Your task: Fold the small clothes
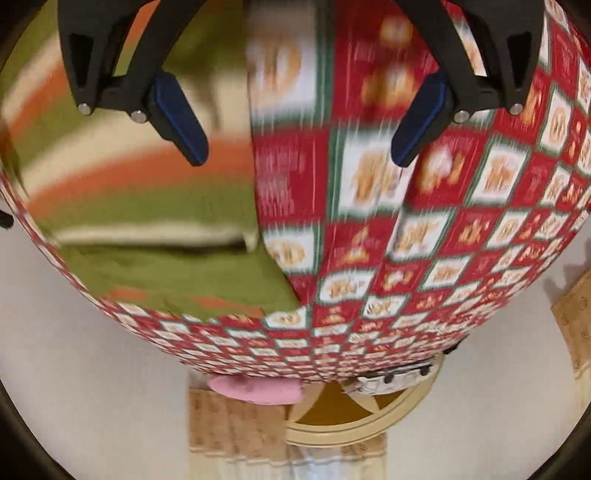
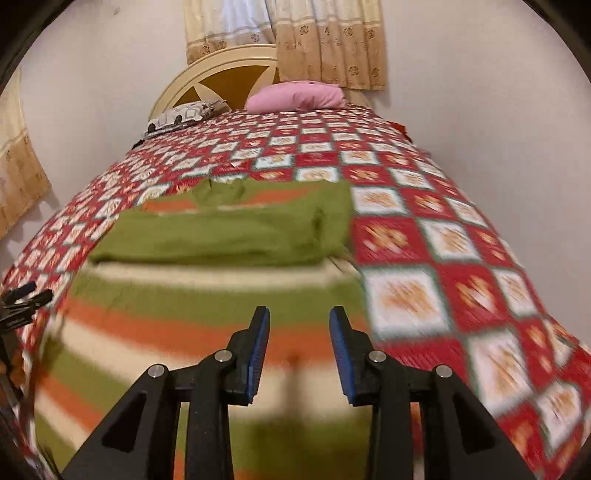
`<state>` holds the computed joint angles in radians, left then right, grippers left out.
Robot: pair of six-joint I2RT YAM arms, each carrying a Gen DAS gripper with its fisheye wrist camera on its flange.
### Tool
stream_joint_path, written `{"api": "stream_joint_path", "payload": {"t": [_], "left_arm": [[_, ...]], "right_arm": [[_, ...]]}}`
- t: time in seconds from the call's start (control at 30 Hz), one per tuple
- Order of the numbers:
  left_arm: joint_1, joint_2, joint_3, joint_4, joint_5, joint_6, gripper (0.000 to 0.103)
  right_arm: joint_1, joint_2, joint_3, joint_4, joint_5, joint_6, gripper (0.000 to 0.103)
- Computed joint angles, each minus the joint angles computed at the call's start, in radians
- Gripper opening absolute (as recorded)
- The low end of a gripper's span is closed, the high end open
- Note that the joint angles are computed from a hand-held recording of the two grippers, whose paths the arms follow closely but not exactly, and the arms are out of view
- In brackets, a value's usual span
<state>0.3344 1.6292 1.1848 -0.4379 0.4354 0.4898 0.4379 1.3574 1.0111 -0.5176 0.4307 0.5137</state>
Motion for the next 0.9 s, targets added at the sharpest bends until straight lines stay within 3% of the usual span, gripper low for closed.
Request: {"api": "stream_joint_path", "payload": {"t": [0.23, 0.37, 0.53, 0.6, 0.67, 0.9], "left_arm": [[0.156, -0.109, -0.106, -0.217, 0.112, 0.194, 0.102], [0.21, -0.198, -0.203, -0.285, 0.168, 0.275, 0.102], [0.276, -0.239, -0.256, -0.386, 0.196, 0.366, 0.102], [0.28, -0.24, -0.264, -0.4, 0.195, 0.351, 0.102], [0.263, -0.251, -0.272, -0.402, 0.171, 0.313, 0.096], [0.299, -0.286, -0.301, -0.453, 0.156, 0.365, 0.083]], "right_arm": [[0.25, -0.305, -0.126, -0.369, 0.118, 0.269, 0.035], [0.405, -0.352, -0.161, -0.515, 0.173, 0.453, 0.046], [0.511, -0.416, -0.269, -0.507, 0.127, 0.632, 0.046], [0.563, -0.417, -0.293, -0.497, 0.131, 0.682, 0.046], [0.625, -0.392, -0.307, -0.485, 0.153, 0.732, 0.046], [0.717, -0.364, -0.334, -0.458, 0.151, 0.779, 0.046]]}}
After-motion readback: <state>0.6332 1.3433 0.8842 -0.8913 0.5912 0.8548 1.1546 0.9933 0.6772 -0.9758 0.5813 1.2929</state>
